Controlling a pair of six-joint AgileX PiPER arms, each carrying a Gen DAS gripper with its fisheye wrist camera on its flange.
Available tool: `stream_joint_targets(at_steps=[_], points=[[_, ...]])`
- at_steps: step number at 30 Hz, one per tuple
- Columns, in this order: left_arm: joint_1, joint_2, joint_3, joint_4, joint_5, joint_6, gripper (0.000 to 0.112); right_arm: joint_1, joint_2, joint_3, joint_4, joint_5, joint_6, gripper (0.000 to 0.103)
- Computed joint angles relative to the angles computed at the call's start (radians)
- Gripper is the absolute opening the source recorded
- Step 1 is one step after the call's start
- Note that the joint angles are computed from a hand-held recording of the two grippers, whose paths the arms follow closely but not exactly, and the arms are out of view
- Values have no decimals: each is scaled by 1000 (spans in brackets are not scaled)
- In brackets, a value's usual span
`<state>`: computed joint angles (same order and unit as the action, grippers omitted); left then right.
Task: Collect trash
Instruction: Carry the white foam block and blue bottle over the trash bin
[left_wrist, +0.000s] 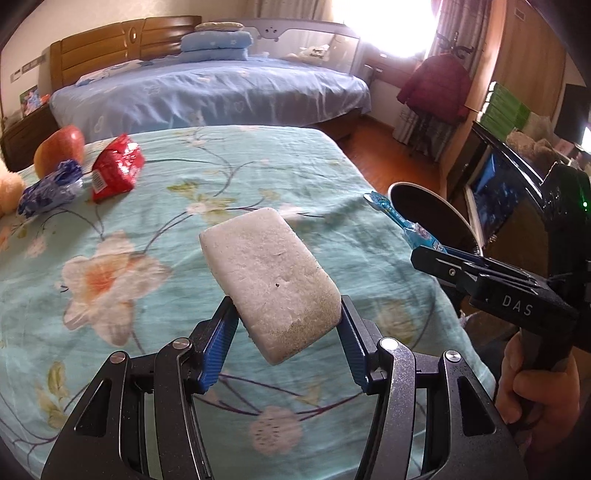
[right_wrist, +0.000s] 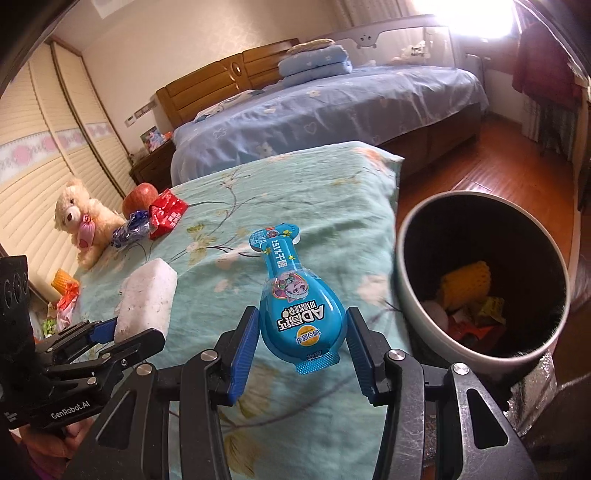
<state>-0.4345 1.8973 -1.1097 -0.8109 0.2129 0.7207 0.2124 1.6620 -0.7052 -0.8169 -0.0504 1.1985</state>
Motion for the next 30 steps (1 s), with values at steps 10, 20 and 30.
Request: stream_joint_targets(at_steps=[10, 20, 30], points=[[-76, 28, -47, 149, 14, -150, 54, -77, -64, 92, 96, -27, -100, 48], [-146, 59, -118, 332, 30, -336, 54, -180, -126, 154, -51, -53, 19, 48], [-196, 97, -200, 447, 58, -450, 54, -259, -159, 181, -167, -72, 104, 48]])
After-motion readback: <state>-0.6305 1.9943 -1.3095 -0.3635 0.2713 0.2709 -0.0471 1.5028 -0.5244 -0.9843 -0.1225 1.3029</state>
